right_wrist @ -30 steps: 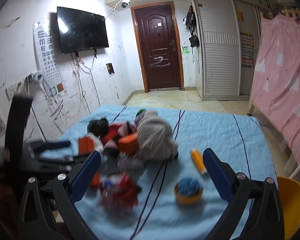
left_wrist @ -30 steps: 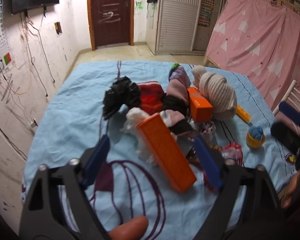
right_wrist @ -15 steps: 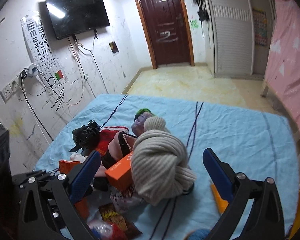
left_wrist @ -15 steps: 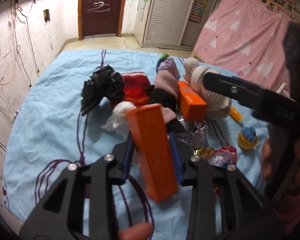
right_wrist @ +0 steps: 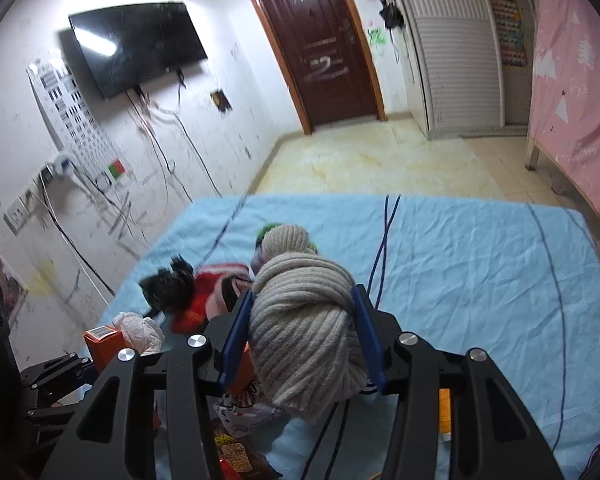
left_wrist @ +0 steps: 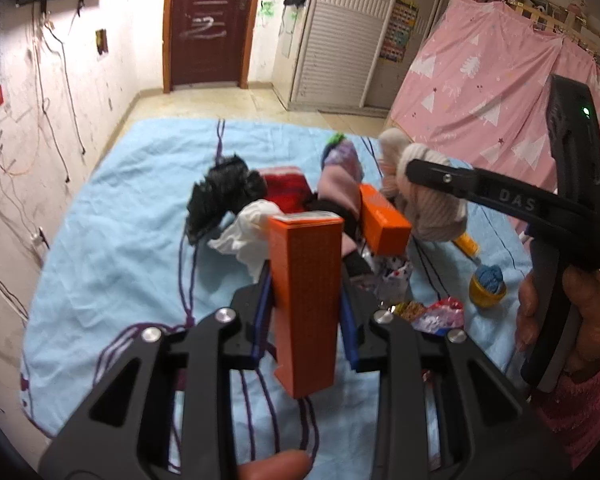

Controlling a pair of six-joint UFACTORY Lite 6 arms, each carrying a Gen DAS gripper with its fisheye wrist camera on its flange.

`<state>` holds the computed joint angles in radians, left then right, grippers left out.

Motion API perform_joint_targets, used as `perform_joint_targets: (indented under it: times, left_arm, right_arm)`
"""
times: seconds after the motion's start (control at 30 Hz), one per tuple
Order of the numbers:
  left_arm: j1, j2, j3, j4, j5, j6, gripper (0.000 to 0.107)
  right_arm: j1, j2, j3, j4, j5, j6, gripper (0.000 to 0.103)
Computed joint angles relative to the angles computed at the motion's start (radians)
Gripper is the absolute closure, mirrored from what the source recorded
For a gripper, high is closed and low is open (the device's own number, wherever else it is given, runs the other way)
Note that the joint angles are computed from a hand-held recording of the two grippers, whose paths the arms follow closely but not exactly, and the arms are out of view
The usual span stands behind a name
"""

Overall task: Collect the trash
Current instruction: 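Grasp the tall orange box with the left tool while the right tool grasps the grey knit beanie, then carry the orange box and beanie in both tools over the yellow bin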

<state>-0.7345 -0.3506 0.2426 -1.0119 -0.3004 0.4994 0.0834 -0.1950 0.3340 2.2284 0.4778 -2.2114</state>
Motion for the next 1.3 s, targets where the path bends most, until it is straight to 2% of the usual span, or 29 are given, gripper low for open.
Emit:
perform_joint_targets:
  times: [0.1,0.2,0.4,0.57,0.67,0.73,1.1,1.2,1.23,1.3]
  left_arm:
    - [-0.046,-0.039,0.020,-0.221,-0.040,0.215,0.079]
    - [-0.088,-0.040,0.067,-0.358,-0.078,0.353,0.079]
    - [-0.178,0.027,0.188,-0.479,-0.147,0.486,0.079]
    - [-0.248,0.112,0.301,-0.506,-0.173,0.535,0.079]
    - [-0.267,0.179,0.359,-0.520,-0.173,0.554,0.079]
    - [-0.251,0.234,0.396,-0.527,-0.132,0.566,0.079]
    - [-0.159,0.574,0.601,-0.453,0.107,0.537,0.079]
    - [-0.170,0.643,0.656,-0.522,0.099,0.607,0.078]
    - [-0.172,0.660,0.670,-0.550,0.102,0.635,0.076]
    - [-0.181,0.678,0.687,-0.580,0.102,0.668,0.059]
  right_arm:
    - [-0.075,-0.078,-0.025,-0.126,0.041,0.100,0.060]
    - [-0.181,-0.175,-0.055,-0.269,0.090,0.209,0.060]
    - [-0.563,-0.283,-0.083,-0.566,0.318,0.354,0.060]
    - [-0.897,-0.199,-0.035,-0.702,0.524,0.315,0.060]
    - [-1.046,-0.116,0.006,-0.760,0.598,0.265,0.060]
    - [-1.119,-0.031,0.049,-0.781,0.629,0.228,0.060]
    - [-1.199,0.209,0.156,-0.759,0.596,0.133,0.059]
    - [-1.212,0.294,0.193,-0.751,0.575,0.103,0.059]
    - [-1.215,0.320,0.211,-0.751,0.571,0.099,0.059]
    - [-1.215,0.350,0.224,-0.748,0.562,0.092,0.059]
